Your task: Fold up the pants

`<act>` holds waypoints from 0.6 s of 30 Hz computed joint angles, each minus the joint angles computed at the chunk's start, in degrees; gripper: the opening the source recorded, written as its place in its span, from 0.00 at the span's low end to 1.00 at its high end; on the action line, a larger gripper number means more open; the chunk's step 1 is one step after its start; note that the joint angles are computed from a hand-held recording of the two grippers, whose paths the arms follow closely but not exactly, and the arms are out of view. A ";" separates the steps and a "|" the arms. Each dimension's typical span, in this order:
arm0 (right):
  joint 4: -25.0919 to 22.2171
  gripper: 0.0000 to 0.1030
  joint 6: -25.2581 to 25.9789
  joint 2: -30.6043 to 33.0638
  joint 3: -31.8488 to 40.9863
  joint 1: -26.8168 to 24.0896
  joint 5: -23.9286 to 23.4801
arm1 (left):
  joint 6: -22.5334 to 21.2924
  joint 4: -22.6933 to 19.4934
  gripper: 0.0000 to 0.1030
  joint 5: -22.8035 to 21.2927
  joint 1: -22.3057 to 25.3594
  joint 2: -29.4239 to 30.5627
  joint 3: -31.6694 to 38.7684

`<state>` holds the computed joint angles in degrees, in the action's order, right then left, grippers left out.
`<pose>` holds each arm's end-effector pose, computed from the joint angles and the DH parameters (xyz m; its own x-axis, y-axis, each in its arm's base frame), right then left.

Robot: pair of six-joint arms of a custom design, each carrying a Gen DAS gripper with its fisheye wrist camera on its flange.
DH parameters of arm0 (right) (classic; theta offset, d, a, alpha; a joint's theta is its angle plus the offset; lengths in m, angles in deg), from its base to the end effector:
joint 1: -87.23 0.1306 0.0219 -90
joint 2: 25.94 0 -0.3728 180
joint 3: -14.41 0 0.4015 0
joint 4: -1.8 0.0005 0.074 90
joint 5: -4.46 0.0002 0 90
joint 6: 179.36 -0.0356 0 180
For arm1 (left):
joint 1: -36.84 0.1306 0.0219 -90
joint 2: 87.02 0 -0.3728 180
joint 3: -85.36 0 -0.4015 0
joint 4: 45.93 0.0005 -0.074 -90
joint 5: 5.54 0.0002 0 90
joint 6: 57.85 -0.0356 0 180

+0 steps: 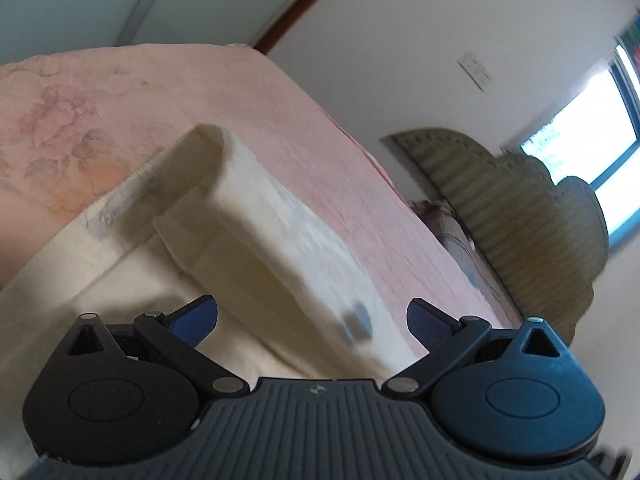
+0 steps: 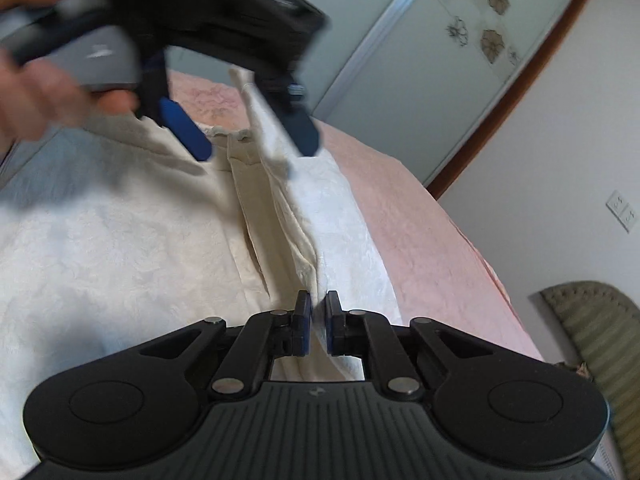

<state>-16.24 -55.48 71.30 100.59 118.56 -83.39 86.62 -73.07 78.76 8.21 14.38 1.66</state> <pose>0.4781 0.2889 0.3699 -0.0708 -0.6953 -0.7152 -0.6397 0.5818 -0.5022 0.5175 -0.2790 0.4018 -0.6001 -0.5950 -0.5347 -0.1468 0.7390 -0.6575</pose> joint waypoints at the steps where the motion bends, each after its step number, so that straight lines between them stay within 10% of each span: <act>1: 0.57 0.07 -0.65 -0.03 -0.22 -0.09 -0.10 | 2.14 0.20 0.95 -0.18 0.68 0.76 0.85; 2: 1.07 0.07 -1.20 -0.10 -0.43 -0.13 -0.15 | 4.33 0.55 0.92 -0.21 1.26 1.33 1.29; 5: 2.54 0.07 -1.31 -0.49 -1.45 -0.07 0.52 | 8.64 0.61 0.24 3.48 3.10 2.65 2.36; 7: 4.56 0.11 0.33 -0.52 -2.38 0.32 2.90 | 8.60 -0.18 0.07 4.25 3.60 2.74 2.58; 13: 6.85 0.56 4.66 -0.53 -4.42 -0.24 9.90 | 4.36 1.88 0.06 1.71 2.40 0.51 -0.12; 16: 6.74 0.49 3.18 -0.59 -4.71 -1.39 11.68 | 3.55 2.71 0.06 1.22 1.93 -0.40 -1.35; 18: 5.90 0.16 1.55 -0.26 -4.13 -1.71 13.64 | 2.88 3.60 0.06 1.47 1.73 -1.42 -2.64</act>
